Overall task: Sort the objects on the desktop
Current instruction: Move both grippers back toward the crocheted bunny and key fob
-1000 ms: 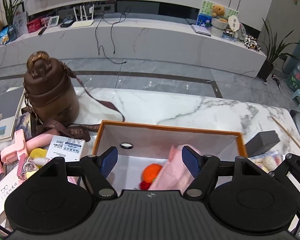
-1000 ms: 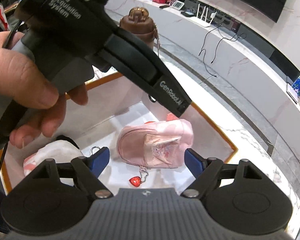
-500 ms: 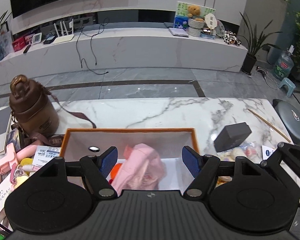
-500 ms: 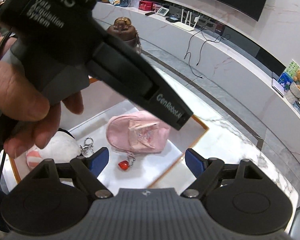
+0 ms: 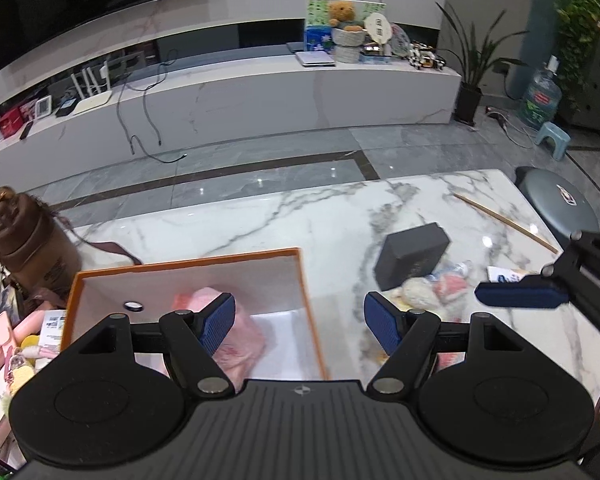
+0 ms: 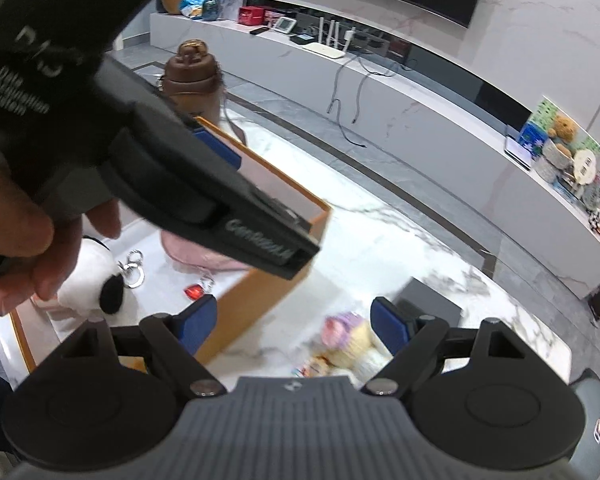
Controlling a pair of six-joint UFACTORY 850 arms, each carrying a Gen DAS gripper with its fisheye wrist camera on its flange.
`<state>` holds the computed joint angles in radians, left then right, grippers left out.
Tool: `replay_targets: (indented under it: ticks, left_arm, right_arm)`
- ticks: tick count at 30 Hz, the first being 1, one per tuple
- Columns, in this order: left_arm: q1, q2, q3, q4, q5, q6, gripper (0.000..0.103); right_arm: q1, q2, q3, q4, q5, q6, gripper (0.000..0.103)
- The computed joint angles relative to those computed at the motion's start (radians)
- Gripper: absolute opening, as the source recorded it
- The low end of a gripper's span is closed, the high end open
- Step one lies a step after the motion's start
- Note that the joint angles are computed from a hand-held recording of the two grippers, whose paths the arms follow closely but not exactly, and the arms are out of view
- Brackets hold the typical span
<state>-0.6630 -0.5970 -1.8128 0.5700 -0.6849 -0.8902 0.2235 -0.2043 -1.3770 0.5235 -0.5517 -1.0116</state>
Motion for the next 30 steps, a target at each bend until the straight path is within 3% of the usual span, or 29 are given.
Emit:
replay_targets:
  ticks: [17,30]
  left_arm:
    - [-0.08,-0.118,-0.138,-0.023,-0.026,0.129,0.084]
    - [-0.14,-0.224,-0.238,-0.052,-0.114,0.255,0.085]
  right_arm:
    - [-0.152,0.003,0.034,-0.002,0.015,-0.007,0.085]
    - [-0.232,-0.013,0.061,-0.03,0.017,-0.014,0.086]
